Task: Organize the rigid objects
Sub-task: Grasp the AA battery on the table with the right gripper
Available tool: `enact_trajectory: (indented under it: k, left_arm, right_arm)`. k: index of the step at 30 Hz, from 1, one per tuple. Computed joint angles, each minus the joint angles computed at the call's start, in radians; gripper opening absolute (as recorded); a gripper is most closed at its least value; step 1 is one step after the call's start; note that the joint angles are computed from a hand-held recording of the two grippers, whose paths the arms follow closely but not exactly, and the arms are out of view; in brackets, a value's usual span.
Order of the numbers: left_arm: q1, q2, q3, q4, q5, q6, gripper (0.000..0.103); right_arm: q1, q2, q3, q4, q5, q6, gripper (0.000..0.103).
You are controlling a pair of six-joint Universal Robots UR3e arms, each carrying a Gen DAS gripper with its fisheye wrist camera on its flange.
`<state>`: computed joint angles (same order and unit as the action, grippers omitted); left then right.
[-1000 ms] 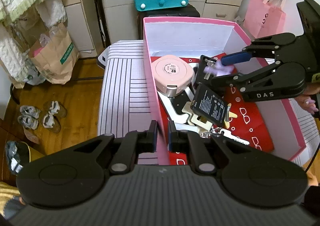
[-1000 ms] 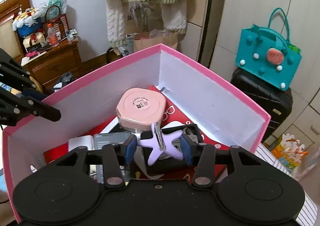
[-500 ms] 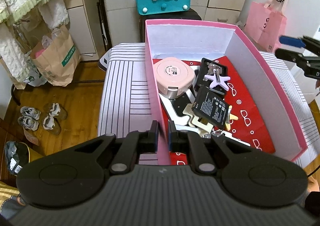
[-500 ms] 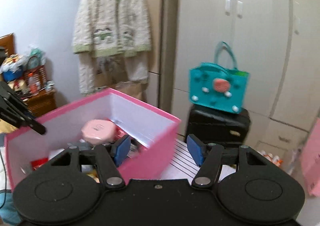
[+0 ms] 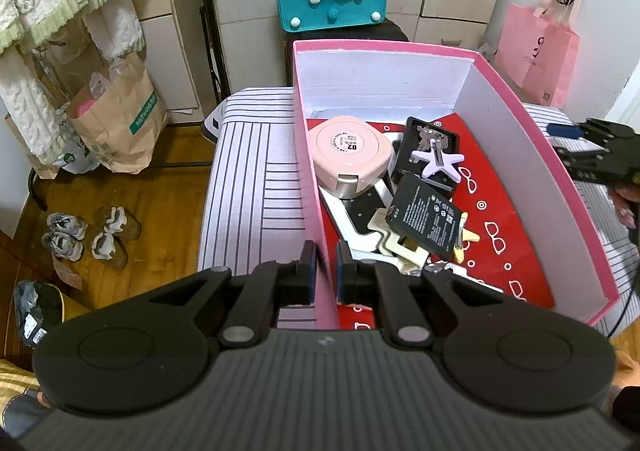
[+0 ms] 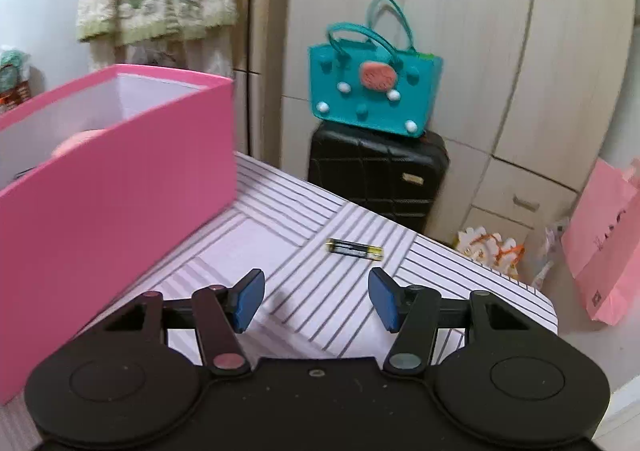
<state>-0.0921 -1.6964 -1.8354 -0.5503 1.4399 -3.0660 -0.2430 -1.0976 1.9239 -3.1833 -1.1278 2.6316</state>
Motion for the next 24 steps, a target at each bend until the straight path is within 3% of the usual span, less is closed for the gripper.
enact_trajectory:
  k: [6, 11, 16, 24]
  left_arm:
    - [0.011, 0.011, -0.022, 0.017, -0.018, 0.028, 0.008]
    - [0.022, 0.013, -0.027, 0.021, -0.034, 0.032, 0.008]
    - [0.020, 0.012, -0.025, 0.019, -0.027, 0.034, 0.008]
    - [0.021, 0.013, -0.036, 0.037, -0.033, 0.021, 0.008]
  right_arm:
    - [0.012, 0.146, -0.151, -0.005, 0.001, 0.225, 0.062]
    - [0.027, 0.220, -0.236, -0.004, -0.005, 0.307, 0.062]
    - [0.066, 0.281, -0.294, -0.034, -0.081, 0.302, 0.056]
    - [0.063, 0.299, -0.288, -0.085, -0.068, 0.253, 0.048]
